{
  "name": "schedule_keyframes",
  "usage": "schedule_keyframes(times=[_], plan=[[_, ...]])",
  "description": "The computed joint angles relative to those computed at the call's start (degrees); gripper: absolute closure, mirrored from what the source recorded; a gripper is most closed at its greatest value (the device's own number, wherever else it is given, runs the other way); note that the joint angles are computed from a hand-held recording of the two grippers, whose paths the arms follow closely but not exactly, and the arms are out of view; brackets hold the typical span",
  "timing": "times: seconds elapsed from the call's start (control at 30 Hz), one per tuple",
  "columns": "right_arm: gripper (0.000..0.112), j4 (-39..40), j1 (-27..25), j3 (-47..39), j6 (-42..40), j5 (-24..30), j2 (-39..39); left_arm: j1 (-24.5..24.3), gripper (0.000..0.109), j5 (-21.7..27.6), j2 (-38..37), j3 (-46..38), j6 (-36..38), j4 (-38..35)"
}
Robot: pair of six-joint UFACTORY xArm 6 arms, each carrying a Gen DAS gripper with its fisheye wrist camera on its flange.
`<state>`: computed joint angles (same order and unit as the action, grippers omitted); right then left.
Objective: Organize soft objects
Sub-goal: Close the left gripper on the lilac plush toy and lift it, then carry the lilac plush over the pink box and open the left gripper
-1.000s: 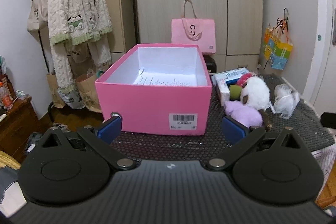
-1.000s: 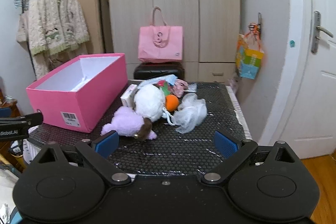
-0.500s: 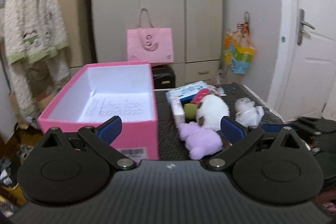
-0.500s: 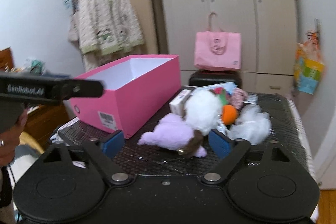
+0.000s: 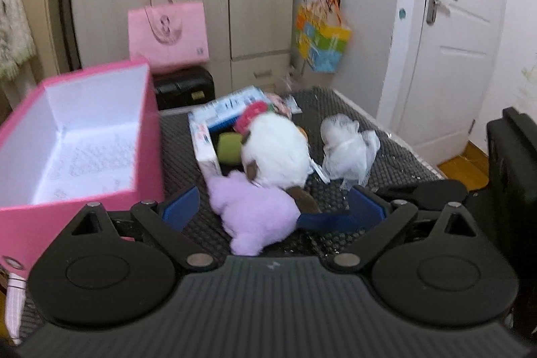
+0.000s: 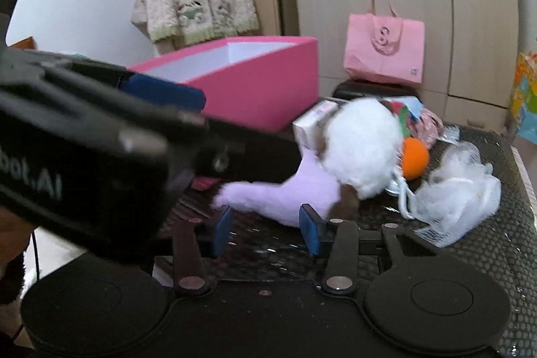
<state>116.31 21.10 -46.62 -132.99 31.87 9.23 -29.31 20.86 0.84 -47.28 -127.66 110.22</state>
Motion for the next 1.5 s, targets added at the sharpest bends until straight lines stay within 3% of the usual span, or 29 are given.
schedule_keyframes(times=[0.23, 0.63, 0.83, 0.97, 1.1, 1.37, 1.5], plan=[[0.06, -3.6, -1.9, -2.8, 2.1, -0.5, 2.6, 3.1, 0.035, -4.5, 5.1, -4.1, 3.2, -1.4], [0.059, -18.7, -2.9, -7.8, 7.1, 2.9, 5.9, 7.6, 0.036, -11.7, 11.1, -8.4, 16.9, -17.0], [0.054, -21.1, -2.2, -10.0, 8.8, 0.3, 8.1, 8.3, 0.036, -13.2, 12.2, -8.9, 13.6, -16.6], [0.052, -20.9, -3.2, -10.7, 10.1, 2.8, 9.2, 10.1, 0.036, -17.0, 14.3, -9.8, 9.6, -16.3], [0.051, -19.7, -3.7, -10.9, 9.3, 4.8, 9.7, 9.5, 0.047, -15.5, 13.7, -9.6, 4.3, -11.7], [0.07, -15.7, -3.5, -9.1, 7.5, 5.1, 8.6, 8.9, 0.052, -14.7, 11.9, -8.3, 0.7, -7.6], [0.07, -15.4, -3.5, -7.7, 7.7, 5.3, 7.5, 8.6, 0.052, -14.6, 10.4, -6.8, 0.3, -7.4]])
